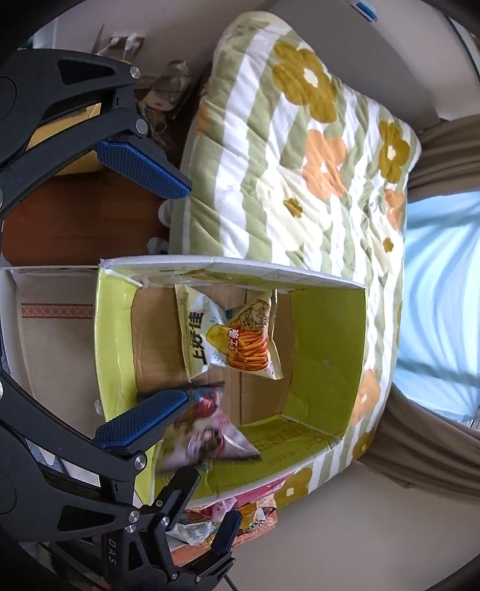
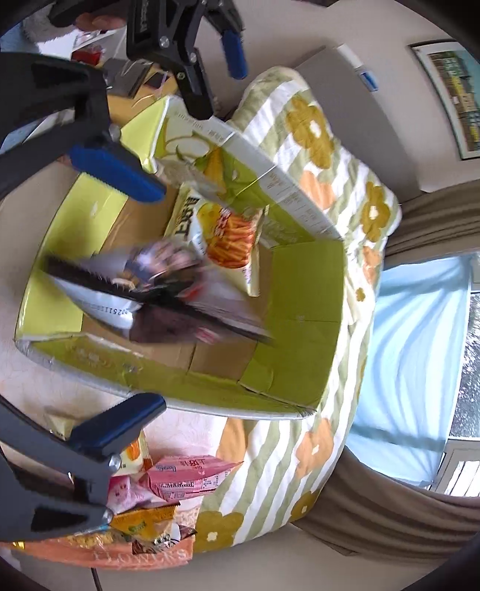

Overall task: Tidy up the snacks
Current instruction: 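Carry both bags over the box and open both tools to drop them, then move both tools back over the snack pile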

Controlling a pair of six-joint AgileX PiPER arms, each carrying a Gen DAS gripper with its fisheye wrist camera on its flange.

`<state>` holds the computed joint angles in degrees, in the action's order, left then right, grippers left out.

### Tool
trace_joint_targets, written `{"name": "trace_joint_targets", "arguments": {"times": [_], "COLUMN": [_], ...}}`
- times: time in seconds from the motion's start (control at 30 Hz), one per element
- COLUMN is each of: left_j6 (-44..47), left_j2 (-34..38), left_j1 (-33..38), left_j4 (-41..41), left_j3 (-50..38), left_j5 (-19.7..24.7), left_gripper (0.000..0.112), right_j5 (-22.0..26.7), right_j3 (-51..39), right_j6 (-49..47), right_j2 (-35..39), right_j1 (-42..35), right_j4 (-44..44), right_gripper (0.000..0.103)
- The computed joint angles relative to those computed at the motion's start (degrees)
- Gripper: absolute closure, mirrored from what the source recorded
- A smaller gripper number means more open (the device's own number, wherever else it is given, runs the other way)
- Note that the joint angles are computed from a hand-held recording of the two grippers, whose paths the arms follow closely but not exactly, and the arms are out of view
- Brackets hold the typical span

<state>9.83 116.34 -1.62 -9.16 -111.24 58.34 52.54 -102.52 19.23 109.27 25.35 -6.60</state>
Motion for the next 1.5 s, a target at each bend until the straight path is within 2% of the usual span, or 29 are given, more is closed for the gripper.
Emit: {"name": "trace_joint_targets", "arguments": {"times": [0.1,0.17,0.27,0.5,0.7,0.87,1.07,1.2,1.37,1.5], "left_j6": [-0.21,0.32,2.89,8.61,10.08,6.15,-3.65,-10.62,-18.25,-23.79], "left_j2": [-1.35,-1.51,-1.64,-2.77,-5.70,-8.29,-10.34,-9.46,-5.00,1.56], "left_j1": [0.48,0.94,1.28,-0.13,-1.80,-6.54,-16.61,-25.38,-36.00,-42.85], "left_j4": [0.86,0.94,0.02,-2.04,-4.78,-2.85,2.44,8.25,13.88,16.32], "left_j3": [2.37,2.75,3.35,5.05,7.32,9.28,10.31,8.28,1.66,-6.91], "left_j5": [-2.01,-2.34,-2.69,-4.39,-4.95,-6.83,-7.97,-7.28,-4.65,-0.27], "left_gripper": [0.010,0.010,0.010,0.010,0.010,0.010,0.010,0.010,0.010,0.010], "right_j5": [-6.13,-8.29,-7.47,-2.30,-3.43,-3.91,-4.34,-3.57,-1.23,2.56], "right_j3": [5.85,8.39,8.69,8.19,13.46,18.70,26.68,32.29,37.16,38.90], "right_j6": [4.48,7.36,10.63,14.78,18.50,17.25,9.24,2.01,-16.55,-34.87], "right_j2": [-3.67,-5.39,-6.24,-7.85,-13.27,-19.23,-28.64,-35.86,-42.29,-43.33], "right_j1": [1.21,1.96,3.12,4.40,4.04,2.06,-5.08,-12.82,-30.48,-46.22], "right_j4": [-3.71,-6.13,-8.32,-9.03,-11.25,-11.41,-6.08,-2.02,10.58,22.59], "right_gripper": [0.000,0.000,0.000,0.000,0.000,0.000,0.000,0.000,0.000,0.000]}}
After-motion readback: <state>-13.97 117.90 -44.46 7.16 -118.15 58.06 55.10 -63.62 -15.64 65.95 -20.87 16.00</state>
